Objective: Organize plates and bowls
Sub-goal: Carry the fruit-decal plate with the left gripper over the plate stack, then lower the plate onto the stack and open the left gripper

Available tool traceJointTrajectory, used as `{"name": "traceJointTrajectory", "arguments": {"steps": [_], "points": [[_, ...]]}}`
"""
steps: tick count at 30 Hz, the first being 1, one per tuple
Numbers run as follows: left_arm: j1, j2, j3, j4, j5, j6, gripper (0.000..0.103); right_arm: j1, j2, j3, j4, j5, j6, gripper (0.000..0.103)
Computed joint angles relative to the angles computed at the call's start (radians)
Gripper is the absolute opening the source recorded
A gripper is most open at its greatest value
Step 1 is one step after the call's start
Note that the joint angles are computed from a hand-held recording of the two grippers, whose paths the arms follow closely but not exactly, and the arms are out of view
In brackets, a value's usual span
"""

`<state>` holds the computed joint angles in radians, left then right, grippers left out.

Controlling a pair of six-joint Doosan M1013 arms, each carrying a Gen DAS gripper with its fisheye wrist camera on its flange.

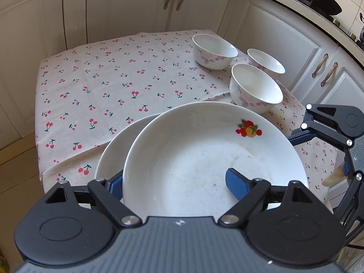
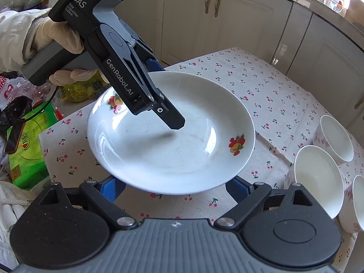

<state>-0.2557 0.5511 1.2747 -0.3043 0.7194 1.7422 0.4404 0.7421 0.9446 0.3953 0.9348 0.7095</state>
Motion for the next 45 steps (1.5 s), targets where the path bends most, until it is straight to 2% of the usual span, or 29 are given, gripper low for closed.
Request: {"name": "traceJointTrajectory", "arguments": {"steps": [9,17,19,26,35,41,45], "points": [[0.005,0.019,-0.024,-0.004,0.042,-0.005,0.088,0.001,0.007,-0.011,-0.007,0.01,0.007,0.096],[0.005,0.042,-0.072,0.049,0.115,-0.04,0.089,0.001,0.008,-0.015,-0.001,0.017,0.0,0.096],[0.004,0.052,-0.092,0.067,0.153,-0.05,0.089,0.0,0.006,-0.012,0.007,0.015,-0.002,0.096],[-0.007,0.06,-0.116,0.132,0.19,-0.04,0.089,-0.003,0.001,-0.003,0.031,0.009,-0.009,0.096],[-0.011,0.052,-0.112,0.152,0.172,-0.014,0.093,-0.003,-0.001,0.001,0.036,0.005,-0.009,0.096],[-0.016,0.041,-0.091,0.158,0.126,0.001,0.094,0.001,-0.007,0.012,0.02,-0.017,-0.004,0.099],[-0.009,0.029,-0.071,0.109,0.093,0.034,0.095,0.008,-0.013,0.026,0.005,-0.054,-0.018,0.103]]}}
